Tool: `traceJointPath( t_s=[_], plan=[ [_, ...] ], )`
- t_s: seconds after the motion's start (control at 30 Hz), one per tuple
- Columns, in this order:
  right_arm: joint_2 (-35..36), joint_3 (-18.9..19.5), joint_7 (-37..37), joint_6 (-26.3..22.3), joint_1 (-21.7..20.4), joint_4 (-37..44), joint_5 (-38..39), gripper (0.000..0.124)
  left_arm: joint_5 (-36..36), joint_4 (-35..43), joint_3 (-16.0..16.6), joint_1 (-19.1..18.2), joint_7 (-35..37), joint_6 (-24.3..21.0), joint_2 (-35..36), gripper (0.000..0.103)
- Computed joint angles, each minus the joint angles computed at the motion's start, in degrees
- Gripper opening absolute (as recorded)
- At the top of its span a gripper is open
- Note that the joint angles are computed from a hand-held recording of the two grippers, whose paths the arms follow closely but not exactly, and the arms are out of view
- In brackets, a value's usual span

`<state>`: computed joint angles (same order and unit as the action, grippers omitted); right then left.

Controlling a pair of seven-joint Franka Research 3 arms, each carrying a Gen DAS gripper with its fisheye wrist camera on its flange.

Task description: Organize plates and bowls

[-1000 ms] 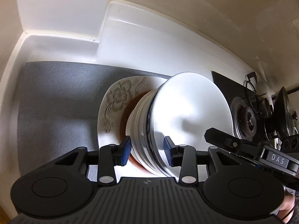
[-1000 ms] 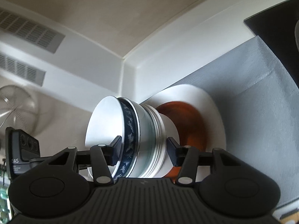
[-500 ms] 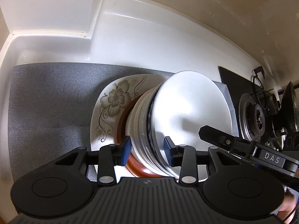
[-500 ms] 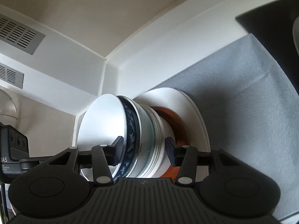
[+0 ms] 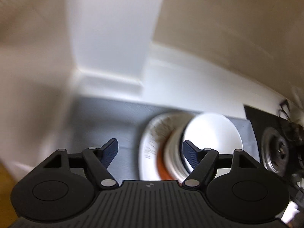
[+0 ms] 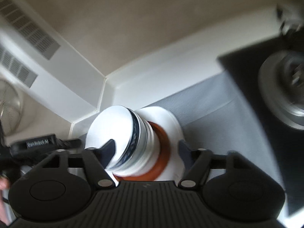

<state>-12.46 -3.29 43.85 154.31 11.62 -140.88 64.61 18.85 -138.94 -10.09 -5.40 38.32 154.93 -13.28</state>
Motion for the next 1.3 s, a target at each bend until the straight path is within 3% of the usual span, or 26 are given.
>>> traceJointPath(
  t_s=[0.07,0.13,0.33,0.5,0.67,0.8,0.87,1.3],
  plan=[
    [-6.5,3.6,12.4,2.4,-2.6,-4.3,-13.0,0.093,2.4,-0.7,-1.6,-0.1,-1.5,-3.4,-5.2,0.089],
    [-12.4,6.2,21.4,-0.1,-5.2,-6.8,-23.1,0.093,2.4,-0.3,-2.8,-1.4,-1.8,-8.3,-9.6,0.097],
    [-24.9,8.6,33.7,-9.5,-7.0,-8.1,-37.0,0.095,0.5,3.4,-5.5,-7.0,0.3,-18.4,-16.7,0.098],
    [-33.1,13.4,41.2,-8.9,-9.6,-9.8,-49.0,0.098,2.3,6.5,-8.7,-9.1,-0.6,-25.9,-19.0,0.098],
    [-35.3,10.0,42.9,-13.6,-6.5,-8.2,-52.0,0.103,3.2,6.6,-9.8,-10.2,-5.0,-28.7,-21.0,0.098],
    [-35.6,9.0,43.8,-16.9,-5.4,-7.0,-53.2,0.103,3.9,8.3,-10.3,-11.4,-4.6,-32.5,-21.1,0.098],
    [-35.5,8.5,43.7,-17.0,-4.8,-7.1,-53.1,0.103,4.1,9.3,-10.6,-11.7,-4.9,-34.6,-20.8,0.098],
    [-34.4,8.4,44.6,-17.8,-4.6,-6.6,-53.7,0.103,3.9,10.4,-9.6,-13.0,-4.0,-36.3,-19.4,0.098]
  ],
)
